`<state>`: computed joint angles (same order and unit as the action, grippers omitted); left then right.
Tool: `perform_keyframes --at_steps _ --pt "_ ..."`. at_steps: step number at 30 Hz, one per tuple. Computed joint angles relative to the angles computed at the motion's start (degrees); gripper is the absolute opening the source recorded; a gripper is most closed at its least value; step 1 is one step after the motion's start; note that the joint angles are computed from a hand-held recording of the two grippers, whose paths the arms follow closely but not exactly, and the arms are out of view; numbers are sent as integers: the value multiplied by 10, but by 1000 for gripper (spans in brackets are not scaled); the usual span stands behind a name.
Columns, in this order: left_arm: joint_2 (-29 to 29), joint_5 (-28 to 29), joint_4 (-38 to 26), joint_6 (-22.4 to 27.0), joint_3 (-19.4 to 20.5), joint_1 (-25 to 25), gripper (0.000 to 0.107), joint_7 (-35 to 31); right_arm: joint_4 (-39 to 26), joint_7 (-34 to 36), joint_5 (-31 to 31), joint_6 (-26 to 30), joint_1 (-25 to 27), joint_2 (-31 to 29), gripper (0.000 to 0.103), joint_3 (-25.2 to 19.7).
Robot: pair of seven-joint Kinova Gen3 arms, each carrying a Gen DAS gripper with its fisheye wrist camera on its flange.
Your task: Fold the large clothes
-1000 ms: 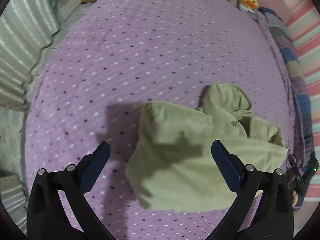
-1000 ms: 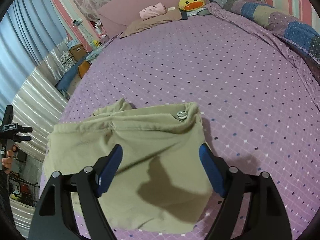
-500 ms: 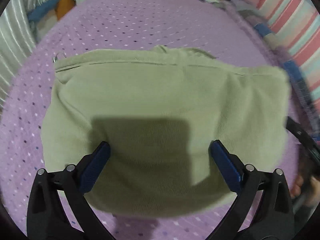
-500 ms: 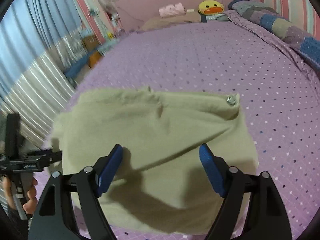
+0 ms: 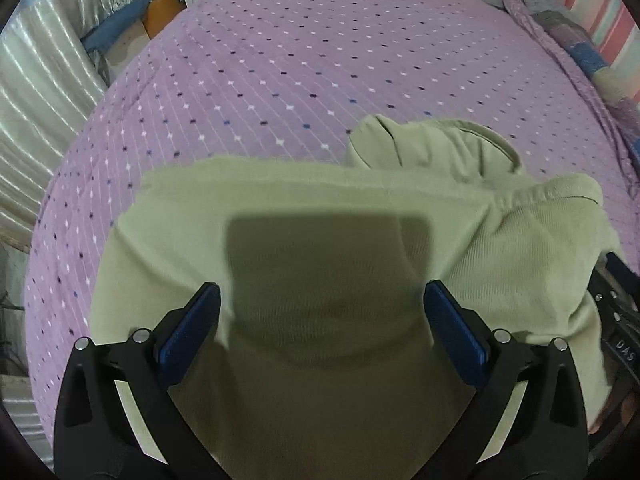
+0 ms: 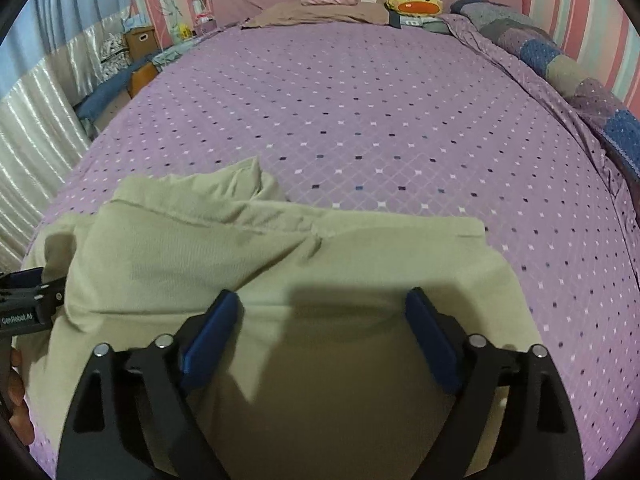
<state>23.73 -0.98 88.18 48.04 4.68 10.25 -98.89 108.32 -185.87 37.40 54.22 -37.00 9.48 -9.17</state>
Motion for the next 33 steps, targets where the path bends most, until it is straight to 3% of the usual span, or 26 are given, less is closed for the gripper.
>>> perform_keyframes --at_steps 6,11,18,28,33 --pt "51 -45 -49 2 -21 41 100 57 -22 35 -7 -18 20 43 98 25" --pt "63 -73 -41 -41 -30 61 100 92 -15 -3 39 -33 2 68 102 49" --pt "68 -69 -12 -116 -27 55 100 102 0 -60 88 -58 -9 81 102 62" --pt "36 -51 94 -246 -17 22 100 76 27 -128 138 -84 -18 84 102 66" --pt "17 -38 114 -255 -11 7 100 61 28 -141 141 -71 -24 80 101 61"
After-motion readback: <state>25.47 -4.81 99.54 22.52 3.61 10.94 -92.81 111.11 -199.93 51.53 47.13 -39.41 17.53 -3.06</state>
